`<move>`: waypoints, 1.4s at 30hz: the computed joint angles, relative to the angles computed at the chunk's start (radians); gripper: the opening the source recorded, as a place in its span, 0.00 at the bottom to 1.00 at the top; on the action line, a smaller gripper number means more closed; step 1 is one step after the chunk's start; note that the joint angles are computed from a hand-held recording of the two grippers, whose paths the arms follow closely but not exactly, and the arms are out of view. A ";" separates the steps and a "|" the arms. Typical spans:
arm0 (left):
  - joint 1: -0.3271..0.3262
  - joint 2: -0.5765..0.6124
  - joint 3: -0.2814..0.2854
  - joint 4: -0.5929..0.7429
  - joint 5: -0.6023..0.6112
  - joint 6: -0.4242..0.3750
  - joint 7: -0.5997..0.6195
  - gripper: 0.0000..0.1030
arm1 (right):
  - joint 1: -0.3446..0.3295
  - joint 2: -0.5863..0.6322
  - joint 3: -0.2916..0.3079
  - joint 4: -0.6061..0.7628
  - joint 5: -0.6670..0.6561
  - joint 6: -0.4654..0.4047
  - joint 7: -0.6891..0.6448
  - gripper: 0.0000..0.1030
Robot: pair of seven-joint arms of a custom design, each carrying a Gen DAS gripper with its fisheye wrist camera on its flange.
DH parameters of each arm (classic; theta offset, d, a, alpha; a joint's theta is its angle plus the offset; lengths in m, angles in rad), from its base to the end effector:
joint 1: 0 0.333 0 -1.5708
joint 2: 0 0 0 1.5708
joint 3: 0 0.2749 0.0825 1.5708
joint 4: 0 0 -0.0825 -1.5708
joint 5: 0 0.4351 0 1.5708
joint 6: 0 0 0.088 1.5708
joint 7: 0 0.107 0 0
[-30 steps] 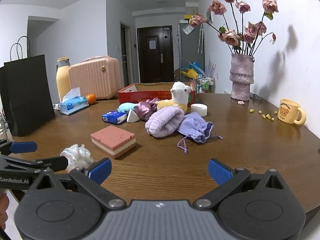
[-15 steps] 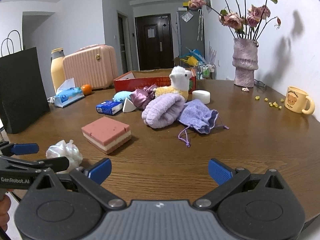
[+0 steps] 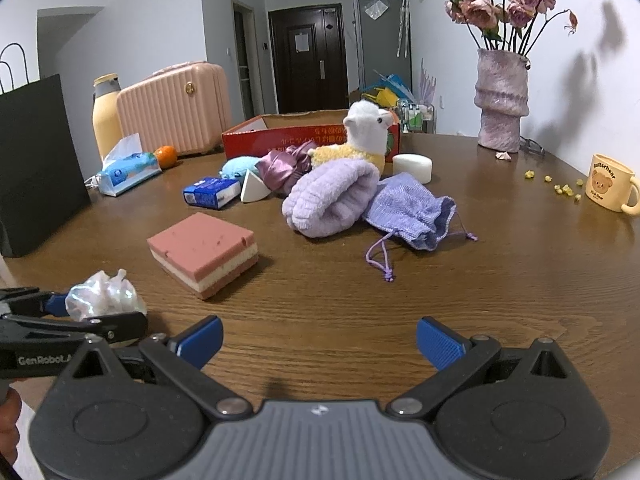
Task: Organize soft objects
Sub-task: 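Reach the left tool to the iridescent plastic bag and close on it, then grasp the pink sponge with the right tool while the left tool holds the bag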
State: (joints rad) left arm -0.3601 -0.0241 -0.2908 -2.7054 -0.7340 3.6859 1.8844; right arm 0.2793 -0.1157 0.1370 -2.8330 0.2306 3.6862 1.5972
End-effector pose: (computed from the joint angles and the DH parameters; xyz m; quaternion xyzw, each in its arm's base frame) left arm 0.4116 -0.2028 0.2587 -0.5850 0.6744 -0.3568 0.2752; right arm 0.4145 0.1490 0.2636 -0.6682 0.5822 -0.2595 0.3838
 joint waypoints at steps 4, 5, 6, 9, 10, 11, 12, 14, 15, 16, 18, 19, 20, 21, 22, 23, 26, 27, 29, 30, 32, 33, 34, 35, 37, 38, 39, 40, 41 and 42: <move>0.017 0.001 0.017 -0.005 0.082 -0.022 -0.062 0.48 | 0.003 0.015 0.002 0.019 0.005 -0.013 -0.010 1.00; 0.019 0.003 0.018 -0.006 0.095 -0.017 -0.072 0.46 | 0.004 0.016 0.002 0.023 0.006 -0.018 -0.012 1.00; 0.023 0.003 0.020 -0.009 0.113 -0.013 -0.085 0.45 | 0.006 0.021 0.003 0.030 0.009 -0.022 -0.016 1.00; 0.030 0.002 0.022 -0.012 0.135 -0.008 -0.100 0.45 | 0.010 0.027 0.001 0.041 0.004 -0.031 -0.020 1.00; 0.032 0.002 0.022 -0.013 0.137 -0.007 -0.101 0.45 | 0.011 0.031 0.001 0.047 0.004 -0.035 -0.024 1.00; 0.033 0.003 0.021 -0.012 0.132 -0.005 -0.097 0.45 | 0.013 0.034 0.000 0.052 0.001 -0.037 -0.025 1.00; 0.034 0.002 0.021 -0.012 0.132 -0.004 -0.096 0.45 | 0.015 0.036 0.000 0.054 0.000 -0.038 -0.027 1.00; 0.034 0.002 0.018 -0.012 0.110 0.004 -0.072 0.45 | 0.018 0.043 -0.002 0.065 -0.006 -0.044 -0.030 1.00; 0.035 0.001 0.018 -0.011 0.103 0.008 -0.065 0.45 | 0.020 0.046 -0.003 0.071 -0.009 -0.047 -0.031 1.00; 0.037 -0.002 0.020 -0.013 0.107 0.009 -0.069 0.45 | 0.022 0.050 -0.003 0.077 -0.011 -0.050 -0.034 1.00; 0.040 -0.006 0.023 -0.017 0.108 0.013 -0.070 0.45 | 0.026 0.057 -0.004 0.090 -0.012 -0.056 -0.042 1.00; 0.042 -0.007 0.024 -0.017 0.108 0.017 -0.070 0.45 | 0.029 0.062 -0.003 0.099 -0.012 -0.059 -0.047 1.00; 0.045 -0.008 0.026 -0.019 0.111 0.020 -0.071 0.45 | 0.031 0.066 -0.004 0.106 -0.012 -0.061 -0.051 1.00; 0.048 -0.010 0.028 -0.021 0.116 0.023 -0.074 0.45 | 0.034 0.071 -0.005 0.114 -0.012 -0.064 -0.056 1.00; 0.050 -0.012 0.029 -0.021 0.119 0.025 -0.075 0.45 | 0.037 0.078 -0.004 0.125 -0.008 -0.068 -0.064 1.00; 0.053 -0.013 0.031 -0.022 0.122 0.028 -0.076 0.45 | 0.041 0.083 -0.005 0.133 -0.006 -0.071 -0.069 1.00; 0.063 -0.017 0.037 -0.024 0.130 0.033 -0.076 0.45 | 0.052 0.103 -0.010 0.166 0.002 -0.089 -0.087 1.00; 0.066 -0.017 0.038 -0.024 0.132 0.034 -0.074 0.45 | 0.057 0.110 -0.011 0.177 0.009 -0.097 -0.097 1.00; 0.073 -0.019 0.042 -0.024 0.139 0.039 -0.074 0.45 | 0.064 0.125 -0.017 0.201 0.004 -0.110 -0.101 1.00; 0.077 -0.021 0.045 -0.026 0.145 0.041 -0.076 0.45 | 0.069 0.134 -0.020 0.214 0.004 -0.118 -0.106 1.00; 0.084 -0.023 0.049 -0.024 0.150 0.040 -0.073 0.45 | 0.081 0.150 -0.026 0.242 0.012 -0.136 -0.122 1.00; 0.088 -0.024 0.051 -0.023 0.154 0.038 -0.073 0.45 | 0.088 0.157 -0.030 0.253 0.015 -0.142 -0.128 1.00; 0.093 -0.025 0.053 -0.022 0.156 0.037 -0.071 0.45 | 0.097 0.166 -0.034 0.267 0.028 -0.149 -0.145 1.00; 0.096 -0.024 0.054 -0.019 0.157 0.036 -0.069 0.45 | 0.107 0.174 -0.038 0.280 0.044 -0.155 -0.163 1.00; 0.104 -0.026 0.058 -0.015 0.166 0.031 -0.068 0.45 | 0.125 0.190 -0.050 0.307 0.061 -0.170 -0.190 1.00; 0.107 -0.026 0.060 -0.014 0.169 0.031 -0.068 0.45 | 0.132 0.196 -0.056 0.318 0.062 -0.178 -0.196 1.00; 0.112 -0.025 0.063 -0.011 0.175 0.029 -0.069 0.45 | 0.137 0.204 -0.061 0.330 0.057 -0.187 -0.197 1.00; 0.115 -0.024 0.064 -0.009 0.179 0.027 -0.069 0.45 | 0.143 0.212 -0.068 0.343 0.053 -0.196 -0.199 1.00; 0.119 -0.022 0.066 -0.005 0.180 0.026 -0.069 0.45 | 0.151 0.220 -0.076 0.356 0.054 -0.203 -0.205 1.00; 0.123 -0.019 0.068 -0.001 0.185 0.024 -0.071 0.45 | 0.158 0.227 -0.083 0.366 0.051 -0.210 -0.206 1.00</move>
